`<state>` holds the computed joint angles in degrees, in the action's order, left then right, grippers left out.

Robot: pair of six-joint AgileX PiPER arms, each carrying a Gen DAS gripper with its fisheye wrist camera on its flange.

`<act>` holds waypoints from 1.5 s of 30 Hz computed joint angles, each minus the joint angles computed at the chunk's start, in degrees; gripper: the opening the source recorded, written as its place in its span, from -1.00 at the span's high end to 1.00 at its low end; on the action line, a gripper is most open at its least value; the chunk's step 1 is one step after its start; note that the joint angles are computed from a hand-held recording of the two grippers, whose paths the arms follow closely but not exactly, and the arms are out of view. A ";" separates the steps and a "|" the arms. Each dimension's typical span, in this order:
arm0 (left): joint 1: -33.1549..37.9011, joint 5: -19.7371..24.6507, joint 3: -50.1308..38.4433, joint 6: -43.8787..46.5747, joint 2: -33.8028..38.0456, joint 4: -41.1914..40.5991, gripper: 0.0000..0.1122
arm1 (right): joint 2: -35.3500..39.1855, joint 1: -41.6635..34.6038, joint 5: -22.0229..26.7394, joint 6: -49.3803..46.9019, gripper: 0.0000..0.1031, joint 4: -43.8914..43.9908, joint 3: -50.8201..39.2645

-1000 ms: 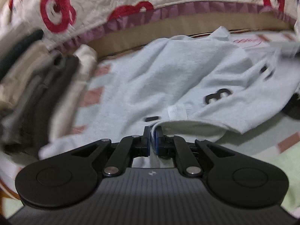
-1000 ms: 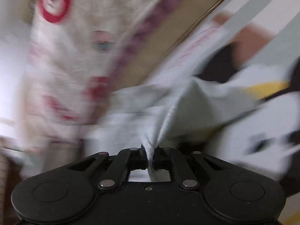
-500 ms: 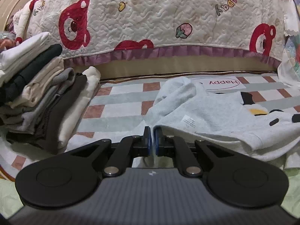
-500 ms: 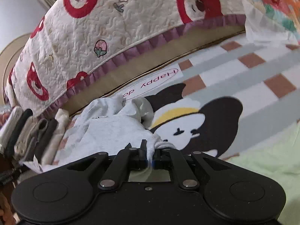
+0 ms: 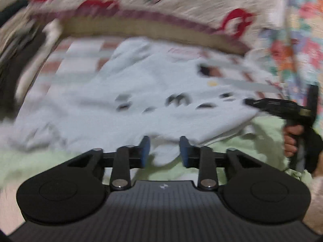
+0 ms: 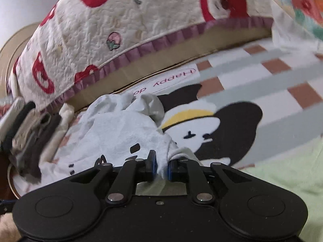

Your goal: Fold clothes

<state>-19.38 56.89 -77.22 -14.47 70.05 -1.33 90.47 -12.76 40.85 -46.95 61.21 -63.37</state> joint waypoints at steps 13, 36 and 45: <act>-3.49 -3.70 -7.14 5.92 22.82 -4.99 -0.13 | 2.42 -2.73 5.80 -3.10 0.74 9.15 -1.97; 6.02 -10.62 0.39 17.58 19.46 -24.72 0.69 | 5.58 -6.07 12.98 9.20 -0.10 -2.33 -4.59; 2.46 -10.85 -6.61 13.46 27.14 -17.04 0.14 | 1.08 -2.97 8.27 5.16 -0.11 -10.12 -3.12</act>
